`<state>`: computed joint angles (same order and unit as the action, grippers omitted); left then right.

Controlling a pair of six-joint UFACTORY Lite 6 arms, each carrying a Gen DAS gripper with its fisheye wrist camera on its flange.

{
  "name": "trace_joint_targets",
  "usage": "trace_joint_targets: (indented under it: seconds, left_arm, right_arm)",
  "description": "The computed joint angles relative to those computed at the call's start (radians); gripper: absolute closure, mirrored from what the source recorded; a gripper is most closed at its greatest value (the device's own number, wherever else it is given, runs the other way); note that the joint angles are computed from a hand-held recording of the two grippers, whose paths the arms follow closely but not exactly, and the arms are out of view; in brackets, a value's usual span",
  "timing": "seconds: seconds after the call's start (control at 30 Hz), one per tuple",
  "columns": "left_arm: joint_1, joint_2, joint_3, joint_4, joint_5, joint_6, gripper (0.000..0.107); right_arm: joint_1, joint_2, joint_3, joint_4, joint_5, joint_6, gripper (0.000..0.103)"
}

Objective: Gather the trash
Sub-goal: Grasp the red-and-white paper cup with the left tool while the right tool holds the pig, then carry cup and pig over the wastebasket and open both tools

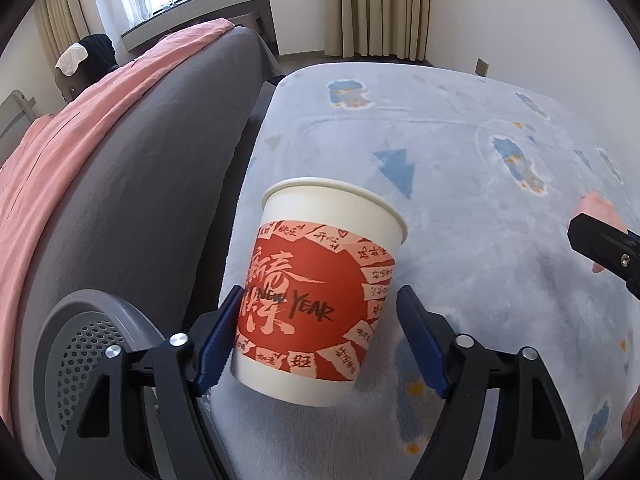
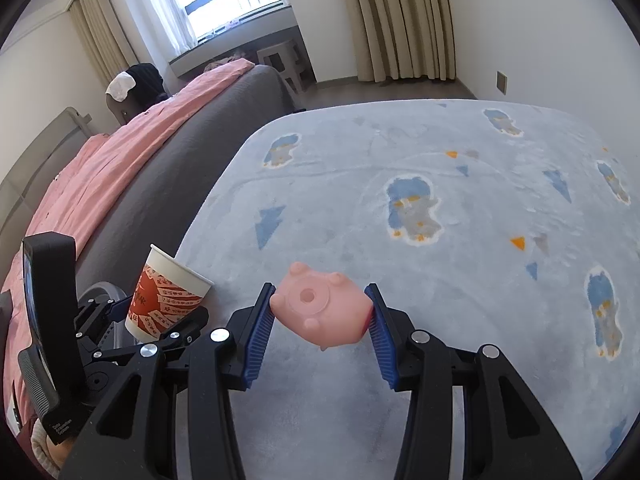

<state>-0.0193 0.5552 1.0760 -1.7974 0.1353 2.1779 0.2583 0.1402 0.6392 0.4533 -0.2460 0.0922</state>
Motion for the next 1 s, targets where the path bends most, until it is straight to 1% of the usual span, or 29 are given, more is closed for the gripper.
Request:
trace_joint_targets:
  seconds: [0.17,0.27,0.37,0.47,0.63,0.73,0.83,1.0]
  left_arm:
    - [0.027,-0.024,-0.024,0.074,0.041,-0.071,0.045]
    - [0.046,-0.086,-0.09,-0.029,0.062,0.043,0.045]
    - [0.084,-0.189,-0.189,-0.144,0.103,0.185,0.045]
    - [0.134,-0.289,-0.268,-0.147,0.142,0.221,0.045]
    - [0.245,-0.433,-0.346,-0.002,0.199,0.132,0.045]
    - [0.329,-0.494,-0.362,0.132,0.246,0.039,0.045]
    - [0.417,-0.533,-0.366,0.235,0.292,-0.027,0.045]
    - [0.59,-0.558,-0.353,0.34,0.374,-0.054,0.045]
  right_arm:
    - [0.0,0.008,0.006,0.011,0.002,-0.011,0.058]
    - [0.004,0.007,0.006,0.032,-0.001,-0.032,0.058]
    - [0.017,0.01,0.012,0.064,-0.003,-0.06,0.058]
    - [0.044,0.008,0.022,0.136,-0.003,-0.124,0.058]
    - [0.115,0.001,0.048,0.311,-0.008,-0.269,0.058]
    - [0.168,0.008,0.077,0.423,-0.012,-0.354,0.058]
    - [0.225,0.022,0.112,0.531,-0.018,-0.436,0.058]
    - [0.322,0.06,0.185,0.64,-0.024,-0.497,0.058]
